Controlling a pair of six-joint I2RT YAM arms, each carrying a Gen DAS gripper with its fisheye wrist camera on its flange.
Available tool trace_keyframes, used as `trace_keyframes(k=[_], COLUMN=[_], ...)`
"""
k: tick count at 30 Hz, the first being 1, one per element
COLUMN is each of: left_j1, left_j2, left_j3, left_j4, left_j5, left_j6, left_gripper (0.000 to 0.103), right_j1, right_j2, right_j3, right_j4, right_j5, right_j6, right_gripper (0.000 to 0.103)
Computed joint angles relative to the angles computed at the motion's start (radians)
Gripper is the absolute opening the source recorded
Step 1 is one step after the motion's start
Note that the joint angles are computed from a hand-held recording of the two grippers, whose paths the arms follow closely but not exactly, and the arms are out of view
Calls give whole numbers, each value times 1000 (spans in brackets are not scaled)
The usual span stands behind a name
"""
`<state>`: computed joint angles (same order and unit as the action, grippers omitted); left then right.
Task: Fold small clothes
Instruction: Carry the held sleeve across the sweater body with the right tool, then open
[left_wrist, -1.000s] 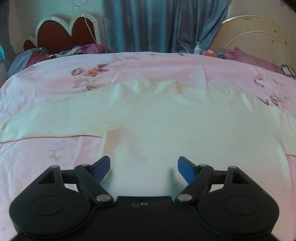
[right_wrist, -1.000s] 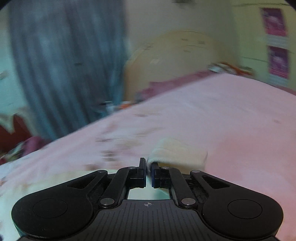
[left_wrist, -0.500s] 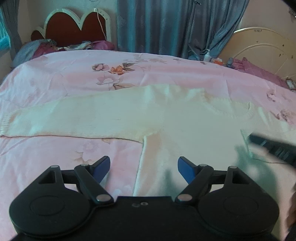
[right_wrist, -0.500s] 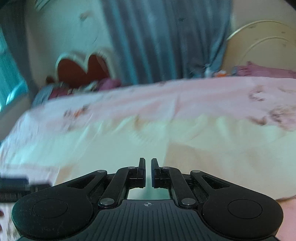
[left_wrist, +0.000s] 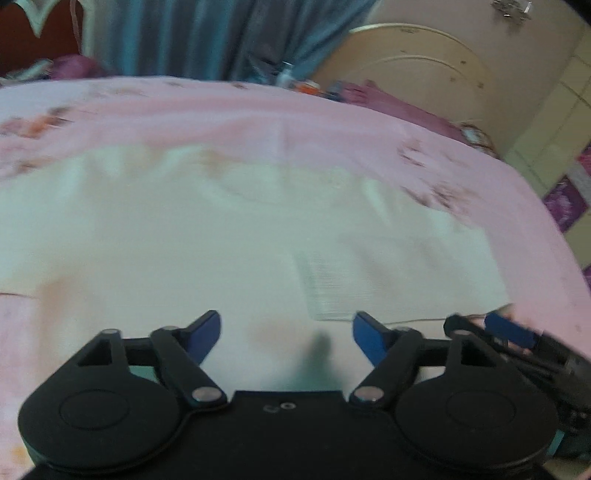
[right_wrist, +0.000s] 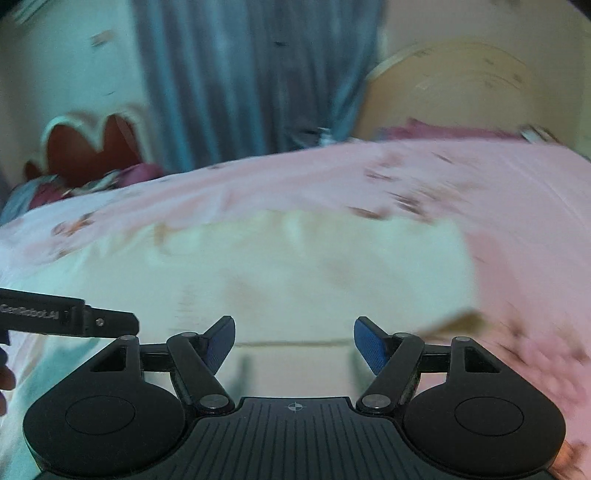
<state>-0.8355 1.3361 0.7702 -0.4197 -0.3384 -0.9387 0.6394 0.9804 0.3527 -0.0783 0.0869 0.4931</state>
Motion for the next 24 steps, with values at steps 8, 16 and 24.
trace_keyframes(k=[8, 16, 24], left_j1=[20, -5, 45], left_j2=[187, 105, -224], left_j3=[4, -36, -57], left_j4=[250, 331, 182], left_j5=[23, -35, -145], left_j6=[-44, -34, 58], left_gripper=[19, 6, 6], right_j1=[-173, -185, -152], right_j2=[-144, -36, 170], right_j3=[-73, -73, -28], right_j4=[-107, -33, 117], right_j5=[-65, -35, -20], right_j6=[-45, -36, 10], right_gripper=[71, 71, 71])
